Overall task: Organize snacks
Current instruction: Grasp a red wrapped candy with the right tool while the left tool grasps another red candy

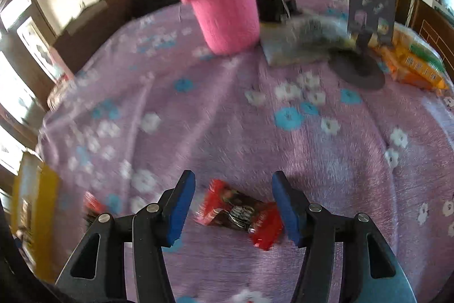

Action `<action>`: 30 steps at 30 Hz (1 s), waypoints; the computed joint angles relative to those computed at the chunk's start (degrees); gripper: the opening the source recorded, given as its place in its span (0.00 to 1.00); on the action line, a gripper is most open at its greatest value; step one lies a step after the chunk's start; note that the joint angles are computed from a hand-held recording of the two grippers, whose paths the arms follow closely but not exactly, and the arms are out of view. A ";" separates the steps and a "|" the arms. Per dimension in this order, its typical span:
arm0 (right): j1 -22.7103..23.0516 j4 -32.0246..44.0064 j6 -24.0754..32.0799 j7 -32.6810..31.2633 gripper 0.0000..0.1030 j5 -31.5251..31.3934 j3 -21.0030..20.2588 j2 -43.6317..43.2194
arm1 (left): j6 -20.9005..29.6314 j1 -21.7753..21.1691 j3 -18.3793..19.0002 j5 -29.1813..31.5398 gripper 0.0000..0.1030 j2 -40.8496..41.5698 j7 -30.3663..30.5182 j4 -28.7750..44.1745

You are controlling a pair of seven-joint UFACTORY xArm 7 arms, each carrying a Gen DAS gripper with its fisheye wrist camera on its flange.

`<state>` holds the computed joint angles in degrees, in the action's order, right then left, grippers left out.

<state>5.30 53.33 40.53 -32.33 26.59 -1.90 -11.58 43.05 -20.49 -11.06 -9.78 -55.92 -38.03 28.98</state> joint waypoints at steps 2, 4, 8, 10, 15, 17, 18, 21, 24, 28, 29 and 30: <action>0.24 -1.53 0.37 -1.37 0.59 -0.32 0.05 -1.66 | -0.14 0.20 0.00 0.08 0.82 0.79 -0.09 0.29; 0.82 -3.69 -0.07 -2.82 0.59 -1.06 0.34 -3.73 | -0.85 0.30 -0.16 0.08 0.82 2.06 -0.19 0.65; 1.28 -8.95 -6.19 -0.65 0.38 -5.71 1.94 -7.64 | -2.33 0.04 -0.67 0.77 0.82 5.92 0.64 2.24; 1.77 -10.33 -7.52 1.32 0.26 -4.84 0.91 -8.81 | -3.19 -0.15 -0.88 1.45 0.82 9.06 1.72 3.64; 4.30 -13.36 -6.10 0.02 0.22 3.37 -4.95 -13.54 | -4.81 -0.09 -0.43 2.05 0.82 16.60 3.42 6.51; 4.65 -14.91 -4.22 -0.78 0.22 5.70 -6.54 -16.69 | -5.78 0.76 -0.89 3.08 0.82 20.28 3.43 7.87; 4.71 -15.59 -3.32 -0.95 0.22 6.46 -7.07 -18.08 | -6.33 1.05 -1.13 3.72 0.82 21.65 3.52 8.36; 5.42 -17.31 0.02 -1.76 0.22 9.25 -8.82 -21.70 | -8.51 2.99 -3.25 8.28 0.82 26.90 3.08 10.44; 6.00 -17.75 1.75 -3.05 0.22 10.45 -9.22 -22.04 | -9.22 5.39 -5.74 14.76 0.82 31.72 0.64 12.63; 5.97 -17.96 2.51 -4.39 0.20 11.51 -8.97 -21.30 | -9.65 5.82 -6.25 20.29 0.81 35.24 -1.68 14.09; 5.91 -17.83 2.85 -4.77 0.13 11.69 -9.00 -21.13 | -8.93 5.71 -6.27 21.34 0.79 35.69 -2.06 14.68; 5.82 -17.62 3.09 -5.01 0.13 11.98 -9.01 -20.86 | -8.27 5.73 -6.49 22.81 0.61 35.99 -2.57 15.17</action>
<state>11.12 35.71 43.62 -37.34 38.57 -10.91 -32.44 34.78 -14.76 -17.55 13.03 -19.93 -40.60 44.15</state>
